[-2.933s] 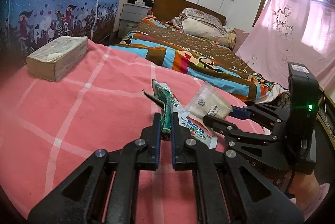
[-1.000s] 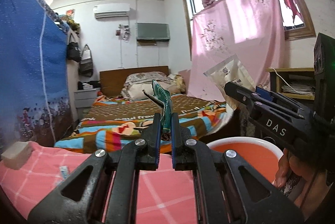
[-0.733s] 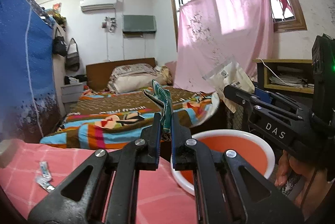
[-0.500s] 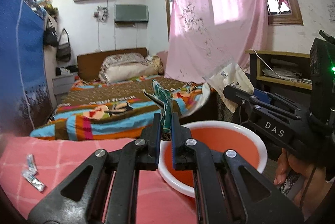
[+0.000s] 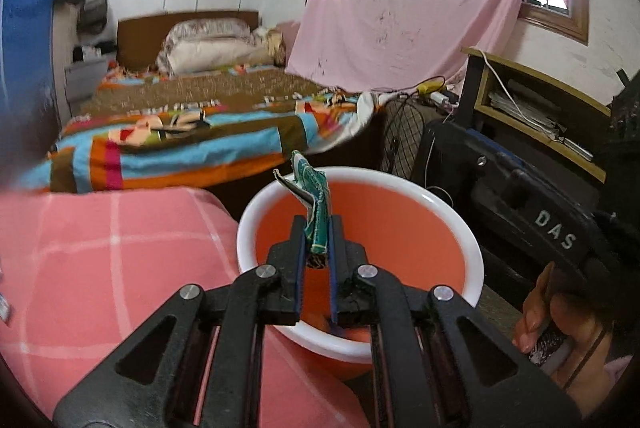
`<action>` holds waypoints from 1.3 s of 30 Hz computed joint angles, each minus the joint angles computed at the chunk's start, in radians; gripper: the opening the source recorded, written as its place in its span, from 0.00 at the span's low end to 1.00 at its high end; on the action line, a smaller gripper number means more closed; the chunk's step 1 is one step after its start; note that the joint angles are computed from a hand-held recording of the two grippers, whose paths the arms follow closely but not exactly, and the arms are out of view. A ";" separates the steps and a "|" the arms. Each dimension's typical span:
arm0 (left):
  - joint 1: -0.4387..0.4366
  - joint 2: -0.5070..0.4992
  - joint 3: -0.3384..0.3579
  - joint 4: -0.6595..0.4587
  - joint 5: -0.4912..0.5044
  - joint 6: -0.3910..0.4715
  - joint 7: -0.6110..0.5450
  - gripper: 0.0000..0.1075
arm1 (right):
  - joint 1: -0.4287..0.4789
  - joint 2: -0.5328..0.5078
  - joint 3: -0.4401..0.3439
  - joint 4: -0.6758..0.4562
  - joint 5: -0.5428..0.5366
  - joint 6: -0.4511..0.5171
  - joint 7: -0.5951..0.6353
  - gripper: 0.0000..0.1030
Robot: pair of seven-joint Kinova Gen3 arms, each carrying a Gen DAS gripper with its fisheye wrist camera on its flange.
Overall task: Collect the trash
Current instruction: 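Open both tools over the orange bucket to drop packet and sachet, then bring both tools back toward the bedspread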
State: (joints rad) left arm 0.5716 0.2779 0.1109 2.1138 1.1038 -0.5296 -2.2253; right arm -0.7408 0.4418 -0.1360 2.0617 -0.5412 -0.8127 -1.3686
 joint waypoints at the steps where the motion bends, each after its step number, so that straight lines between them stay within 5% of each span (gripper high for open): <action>1: -0.006 0.002 0.000 -0.006 0.006 0.016 0.000 0.14 | 0.002 -0.001 0.000 0.000 -0.001 0.005 -0.002 0.34; 10: -0.006 0.009 -0.003 -0.019 0.054 0.048 -0.022 0.31 | 0.004 -0.007 0.005 -0.008 -0.033 0.033 0.001 0.36; 22: 0.002 -0.048 0.033 0.055 0.127 -0.144 0.040 0.46 | -0.012 -0.006 0.007 -0.013 -0.050 0.006 0.020 0.48; 31: 0.010 -0.094 0.079 0.108 0.231 -0.352 0.043 0.76 | -0.033 0.005 -0.011 -0.043 -0.050 -0.042 0.023 0.75; 36: 0.007 -0.122 0.096 0.163 0.245 -0.449 0.127 0.94 | -0.052 0.023 -0.024 -0.066 -0.041 -0.093 0.015 0.95; 39: 0.022 -0.120 0.107 0.195 0.265 -0.546 0.200 0.96 | -0.054 0.040 -0.036 -0.066 -0.006 -0.147 -0.016 1.00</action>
